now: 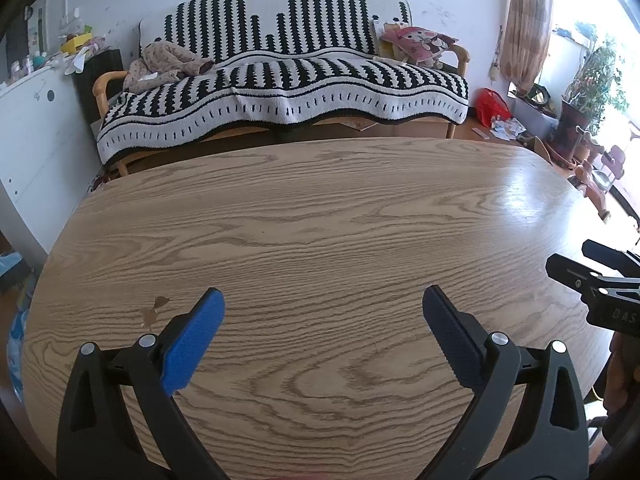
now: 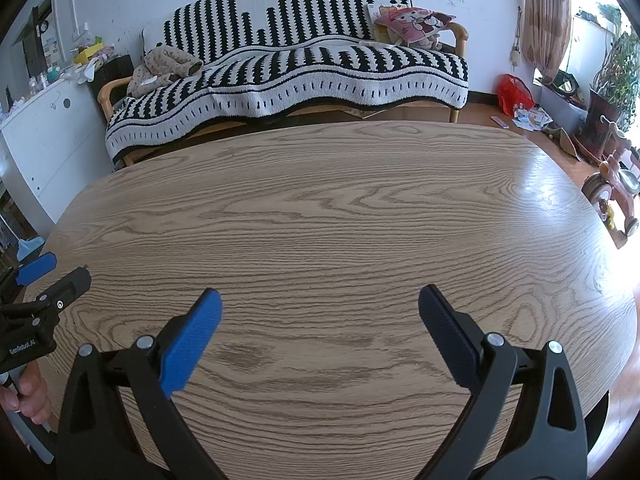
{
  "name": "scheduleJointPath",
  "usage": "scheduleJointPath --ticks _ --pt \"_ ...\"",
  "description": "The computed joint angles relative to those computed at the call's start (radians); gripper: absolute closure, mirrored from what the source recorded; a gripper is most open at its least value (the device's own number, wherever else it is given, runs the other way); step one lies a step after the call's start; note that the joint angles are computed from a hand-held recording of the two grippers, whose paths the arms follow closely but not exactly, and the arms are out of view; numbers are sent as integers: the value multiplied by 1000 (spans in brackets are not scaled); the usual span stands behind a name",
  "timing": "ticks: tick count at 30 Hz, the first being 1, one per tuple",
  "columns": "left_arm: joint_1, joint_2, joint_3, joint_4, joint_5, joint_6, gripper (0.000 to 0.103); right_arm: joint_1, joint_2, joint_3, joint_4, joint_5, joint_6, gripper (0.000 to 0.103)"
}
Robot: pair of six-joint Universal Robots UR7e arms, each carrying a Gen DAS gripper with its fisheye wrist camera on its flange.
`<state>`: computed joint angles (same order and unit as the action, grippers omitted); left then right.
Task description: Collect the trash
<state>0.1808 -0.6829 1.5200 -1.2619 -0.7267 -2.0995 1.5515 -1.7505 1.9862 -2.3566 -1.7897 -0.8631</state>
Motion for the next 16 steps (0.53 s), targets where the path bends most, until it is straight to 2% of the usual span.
scheduleJointPath --ticks 5,16 --pt "-3 11 -20 38 5 -11 7 1 -1 0 0 -1 2 8" --pt "1 -3 -11 11 -5 12 7 1 -1 0 1 -1 1 8"
